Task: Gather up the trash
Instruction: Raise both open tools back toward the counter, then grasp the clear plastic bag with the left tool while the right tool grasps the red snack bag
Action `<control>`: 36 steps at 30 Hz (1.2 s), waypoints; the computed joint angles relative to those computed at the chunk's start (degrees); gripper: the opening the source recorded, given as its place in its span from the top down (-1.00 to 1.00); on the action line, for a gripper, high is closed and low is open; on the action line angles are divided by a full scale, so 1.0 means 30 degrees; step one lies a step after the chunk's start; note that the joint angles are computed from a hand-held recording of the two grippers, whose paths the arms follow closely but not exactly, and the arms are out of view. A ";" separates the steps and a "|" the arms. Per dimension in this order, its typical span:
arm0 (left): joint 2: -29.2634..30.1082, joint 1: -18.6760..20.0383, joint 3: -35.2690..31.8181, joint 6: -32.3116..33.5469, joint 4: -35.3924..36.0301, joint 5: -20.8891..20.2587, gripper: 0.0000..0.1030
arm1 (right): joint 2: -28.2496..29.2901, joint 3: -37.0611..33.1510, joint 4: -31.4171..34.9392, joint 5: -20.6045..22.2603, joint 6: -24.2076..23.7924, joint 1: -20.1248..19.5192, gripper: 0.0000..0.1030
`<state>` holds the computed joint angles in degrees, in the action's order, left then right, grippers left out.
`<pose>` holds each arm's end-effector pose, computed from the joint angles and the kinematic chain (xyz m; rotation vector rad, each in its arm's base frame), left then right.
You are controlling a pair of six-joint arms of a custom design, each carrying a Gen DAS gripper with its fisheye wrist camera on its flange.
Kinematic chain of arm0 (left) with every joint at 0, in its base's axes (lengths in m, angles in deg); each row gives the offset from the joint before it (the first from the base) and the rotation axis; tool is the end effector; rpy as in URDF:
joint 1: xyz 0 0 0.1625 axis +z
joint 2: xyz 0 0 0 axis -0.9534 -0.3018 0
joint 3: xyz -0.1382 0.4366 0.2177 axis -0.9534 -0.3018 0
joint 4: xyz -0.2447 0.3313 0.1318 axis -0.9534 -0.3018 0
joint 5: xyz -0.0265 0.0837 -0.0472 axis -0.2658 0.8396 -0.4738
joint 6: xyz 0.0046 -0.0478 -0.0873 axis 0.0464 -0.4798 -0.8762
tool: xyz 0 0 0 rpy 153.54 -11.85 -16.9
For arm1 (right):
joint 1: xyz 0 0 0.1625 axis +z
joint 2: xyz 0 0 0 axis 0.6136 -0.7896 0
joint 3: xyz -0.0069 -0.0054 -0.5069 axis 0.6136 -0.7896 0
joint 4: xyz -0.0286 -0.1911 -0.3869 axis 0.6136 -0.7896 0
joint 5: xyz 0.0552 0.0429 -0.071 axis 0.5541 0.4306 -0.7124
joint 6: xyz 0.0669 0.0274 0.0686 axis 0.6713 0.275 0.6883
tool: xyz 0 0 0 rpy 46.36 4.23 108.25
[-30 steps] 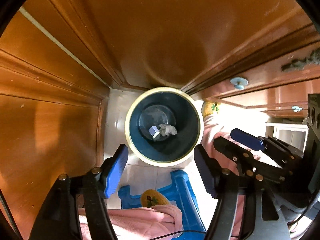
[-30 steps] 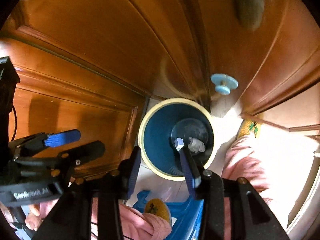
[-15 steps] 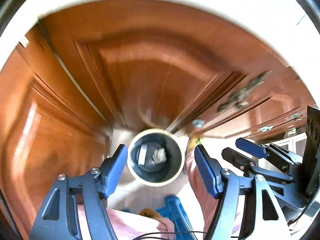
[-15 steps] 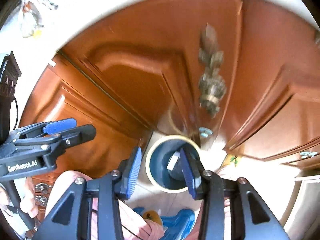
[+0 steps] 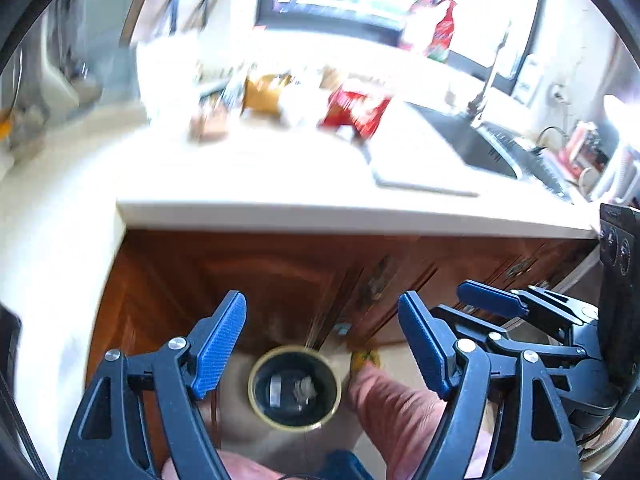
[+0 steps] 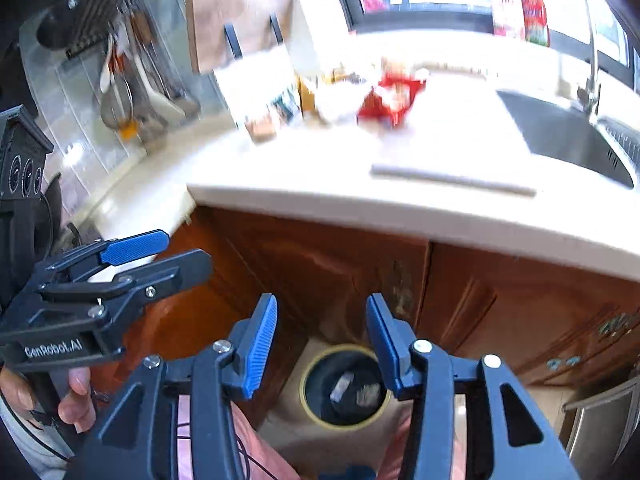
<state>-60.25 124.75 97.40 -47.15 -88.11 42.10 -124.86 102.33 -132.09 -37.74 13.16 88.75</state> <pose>-0.1699 -0.5589 0.5146 0.3379 2.3795 -0.8777 0.5558 -0.5993 0.1060 0.8289 -2.5995 0.6449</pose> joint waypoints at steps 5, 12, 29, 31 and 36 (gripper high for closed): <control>0.0384 -0.0951 -0.0690 0.2597 -0.2751 0.0802 -0.53 | 0.0191 -0.1626 -0.0020 0.0147 -0.0231 0.0166 0.04; 0.1980 -0.1192 -0.2729 0.5758 -0.5325 0.1479 -0.61 | 0.1123 -0.4910 0.0994 0.0092 -0.1183 0.0055 -0.01; 0.6590 0.2067 -0.9369 0.6251 -0.3141 0.0438 -0.61 | 0.6598 -1.6694 0.8608 0.0378 -0.0058 -0.1877 -0.03; 0.6993 0.2496 -1.0052 0.5844 -0.2564 -0.0097 -0.61 | 0.7598 -1.8691 0.9882 0.0537 0.0428 -0.2174 -0.03; 0.8134 0.3402 -1.1724 0.5423 -0.1098 -0.0796 -0.61 | 1.0464 -2.4422 1.3473 0.0988 0.1182 -0.2728 -0.03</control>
<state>-35.85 134.95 62.23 -30.88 -91.40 39.71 -93.47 29.06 -91.67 -34.77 16.70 80.56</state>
